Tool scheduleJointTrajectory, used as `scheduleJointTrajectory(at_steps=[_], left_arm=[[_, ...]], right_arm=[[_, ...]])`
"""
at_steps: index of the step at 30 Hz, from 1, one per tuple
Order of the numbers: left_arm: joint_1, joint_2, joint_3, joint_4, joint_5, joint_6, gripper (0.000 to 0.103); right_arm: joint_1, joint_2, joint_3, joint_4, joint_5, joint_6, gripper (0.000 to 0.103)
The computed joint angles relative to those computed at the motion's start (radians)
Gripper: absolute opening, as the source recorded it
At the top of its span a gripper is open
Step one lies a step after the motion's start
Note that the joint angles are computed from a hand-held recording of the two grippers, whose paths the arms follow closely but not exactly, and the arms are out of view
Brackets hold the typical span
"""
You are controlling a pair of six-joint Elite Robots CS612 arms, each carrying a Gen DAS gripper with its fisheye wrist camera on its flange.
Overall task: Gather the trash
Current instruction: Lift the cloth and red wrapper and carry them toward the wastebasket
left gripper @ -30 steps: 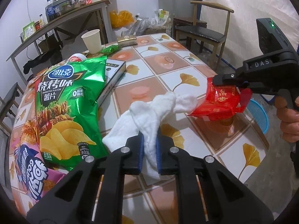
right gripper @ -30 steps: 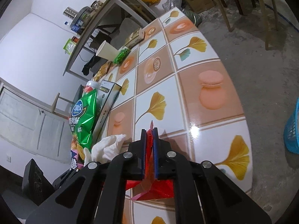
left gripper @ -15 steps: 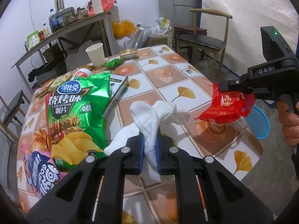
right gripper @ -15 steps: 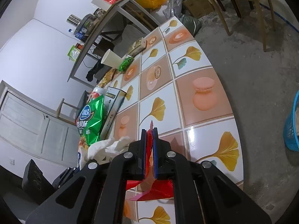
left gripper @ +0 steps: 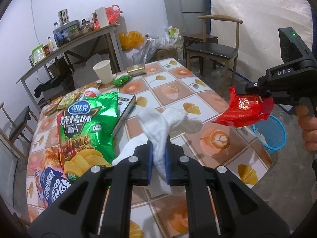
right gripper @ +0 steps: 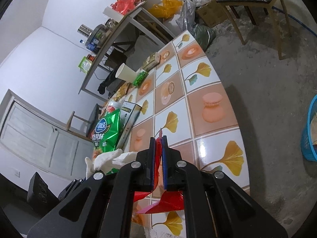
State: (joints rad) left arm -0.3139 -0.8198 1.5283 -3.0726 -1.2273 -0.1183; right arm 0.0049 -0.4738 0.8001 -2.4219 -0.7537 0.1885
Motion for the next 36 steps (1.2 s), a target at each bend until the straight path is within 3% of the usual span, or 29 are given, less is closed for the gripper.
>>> scheduleJointTrajectory(at_steps=[25, 36], left_arm=[[-0.052, -0.016, 0.009, -0.077, 0.063, 0.088, 0.009], [-0.074, -0.006, -0.013, -0.099, 0.029, 0.159, 0.009]], right_arm=[[-0.056, -0.094, 0.177, -0.200, 0.019, 0.082, 0.006], [-0.090, -0.134, 0.260, -0.302, 0.002, 0.139, 0.006]])
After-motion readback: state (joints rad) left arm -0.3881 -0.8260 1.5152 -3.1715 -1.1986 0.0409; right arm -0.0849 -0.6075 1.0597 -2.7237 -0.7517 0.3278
